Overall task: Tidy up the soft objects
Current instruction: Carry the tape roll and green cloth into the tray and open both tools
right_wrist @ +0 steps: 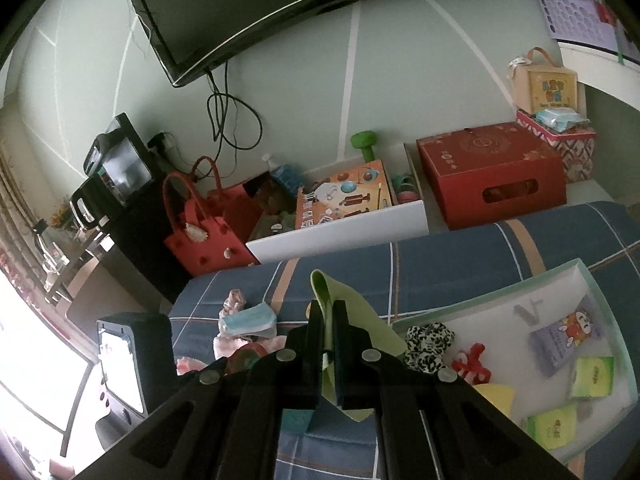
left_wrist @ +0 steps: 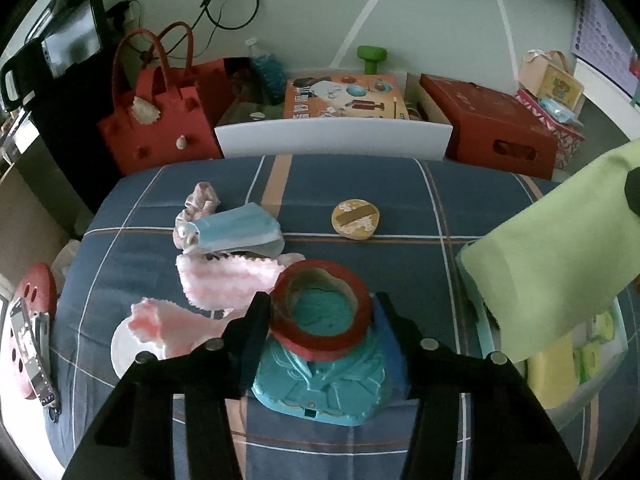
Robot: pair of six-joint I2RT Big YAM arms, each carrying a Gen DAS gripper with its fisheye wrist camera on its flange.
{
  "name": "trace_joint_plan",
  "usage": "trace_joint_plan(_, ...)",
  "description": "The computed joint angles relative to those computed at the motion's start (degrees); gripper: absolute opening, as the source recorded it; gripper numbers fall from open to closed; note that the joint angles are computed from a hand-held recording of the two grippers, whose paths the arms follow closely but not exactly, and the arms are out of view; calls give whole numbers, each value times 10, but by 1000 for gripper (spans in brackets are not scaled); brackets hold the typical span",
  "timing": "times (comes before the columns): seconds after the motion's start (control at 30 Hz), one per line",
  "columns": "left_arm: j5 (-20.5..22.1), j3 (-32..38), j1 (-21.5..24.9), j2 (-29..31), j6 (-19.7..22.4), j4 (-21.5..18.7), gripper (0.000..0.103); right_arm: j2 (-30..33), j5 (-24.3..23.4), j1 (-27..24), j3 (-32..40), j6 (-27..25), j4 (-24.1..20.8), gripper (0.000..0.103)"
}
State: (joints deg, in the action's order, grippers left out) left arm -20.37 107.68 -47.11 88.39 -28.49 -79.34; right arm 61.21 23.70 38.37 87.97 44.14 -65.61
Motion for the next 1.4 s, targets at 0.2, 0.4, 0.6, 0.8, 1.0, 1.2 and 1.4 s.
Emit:
trace_joint_plan(0.2,-2,0,-1,0,3,1,52,1,0,1,0,3,-3,4)
trace_joint_plan(0.4,3,2,1,-6,-1,3,52,-2,6,2,-1,3,3,4)
trace_joint_plan(0.6,8,-1,-1,-21,-7,19,52,-14,24,9,-3,4,10,4)
trace_joint_plan(0.8,9,-9,2,-44,-14,40,52,-30,45,17,-2,7,12,4)
trace_joint_plan(1.0,-7,-4,-6,-51,-17,42,52,-48,75,17,-3,15,0,4)
trace_joint_plan(1.2,-1,21,-30,-32,-6,48,52,-78,111,4,-11,38,-35,4)
trace_joint_plan(1.4,7,62,-66,6,22,52,52,-111,146,-35,-19,70,-89,4)
